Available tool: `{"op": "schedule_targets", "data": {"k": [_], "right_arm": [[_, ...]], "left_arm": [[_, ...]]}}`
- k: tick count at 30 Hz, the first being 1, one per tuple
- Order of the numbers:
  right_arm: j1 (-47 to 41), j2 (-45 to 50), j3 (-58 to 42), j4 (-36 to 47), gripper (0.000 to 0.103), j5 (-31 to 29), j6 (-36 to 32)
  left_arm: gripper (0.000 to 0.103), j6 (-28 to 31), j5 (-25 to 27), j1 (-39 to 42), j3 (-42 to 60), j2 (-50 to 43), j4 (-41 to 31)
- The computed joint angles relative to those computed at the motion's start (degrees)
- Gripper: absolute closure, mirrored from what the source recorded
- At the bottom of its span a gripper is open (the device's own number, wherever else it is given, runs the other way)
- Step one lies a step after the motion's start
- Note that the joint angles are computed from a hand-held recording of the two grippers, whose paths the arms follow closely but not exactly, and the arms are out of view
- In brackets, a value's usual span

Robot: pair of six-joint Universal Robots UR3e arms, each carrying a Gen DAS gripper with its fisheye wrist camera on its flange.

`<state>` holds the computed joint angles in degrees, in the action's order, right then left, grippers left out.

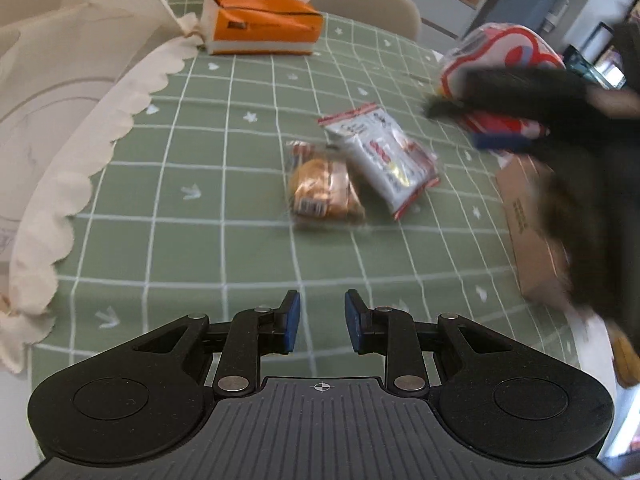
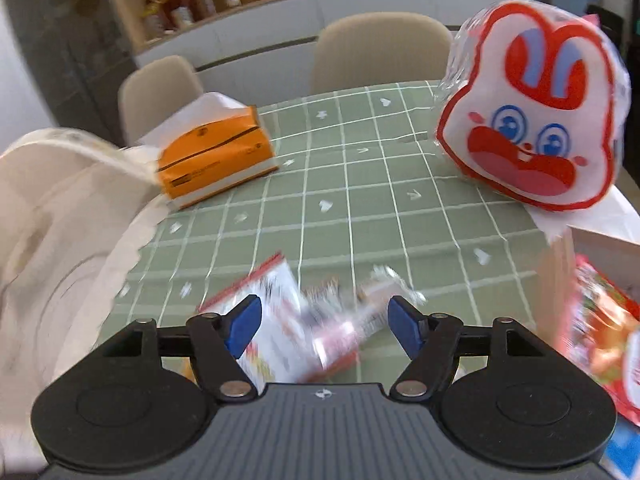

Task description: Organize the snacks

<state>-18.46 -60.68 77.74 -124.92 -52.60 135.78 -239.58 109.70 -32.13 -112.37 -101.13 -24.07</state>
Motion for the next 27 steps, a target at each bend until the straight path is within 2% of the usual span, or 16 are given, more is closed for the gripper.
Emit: {"op": "schedule_targets", "data": {"k": [3,5,7,10,13,17,22,25,27], "right_arm": [[5.92,7.27,-5.67,-8.67,0.032,-5.81,9.87],[8.81,12.39,-11.9,-9.04,0.033,-9.97,13.66],[10.06,15.29,-15.22,-8.17,0.033,-12.51,14.3],[9.97,15.5,-14.49,-6.8,0.037,-13.89,13.16],[7.76,10.5,-5.91,-9.06,0.049,-12.54,7.54],[3.97,1.87,4.75,-5.26,0.067,-10.34,-2.34],[-2.78,-9.73,19.57,-1.23,0.07,-8.24,-13.06],[-6.96,-14.81,25.35,2.68,0.07,-8.15,-19.32],[-9.52,-18.35,30.12,1.94,0.071,-7.45,-23.81]], "left_arm": [[0.075,1.47,-1.59,0.07,-5.19,3.91,3.18],[0.075,2.35,-2.38,0.18,-8.12,6.39,4.33],[0.075,2.93,-2.97,0.36,-10.65,8.62,4.97],[0.075,3.49,-4.01,0.91,-14.42,11.94,5.81],[0.075,4.36,-5.35,1.98,-17.38,14.08,7.16],[0.075,6.0,-7.71,3.71,-19.3,14.45,9.91],[0.075,7.18,-9.3,3.76,-17.98,11.87,11.97],[0.075,6.87,-8.37,2.53,-16.29,10.03,11.92],[0.075,6.13,-7.43,1.97,-15.43,9.22,11.61]]}}
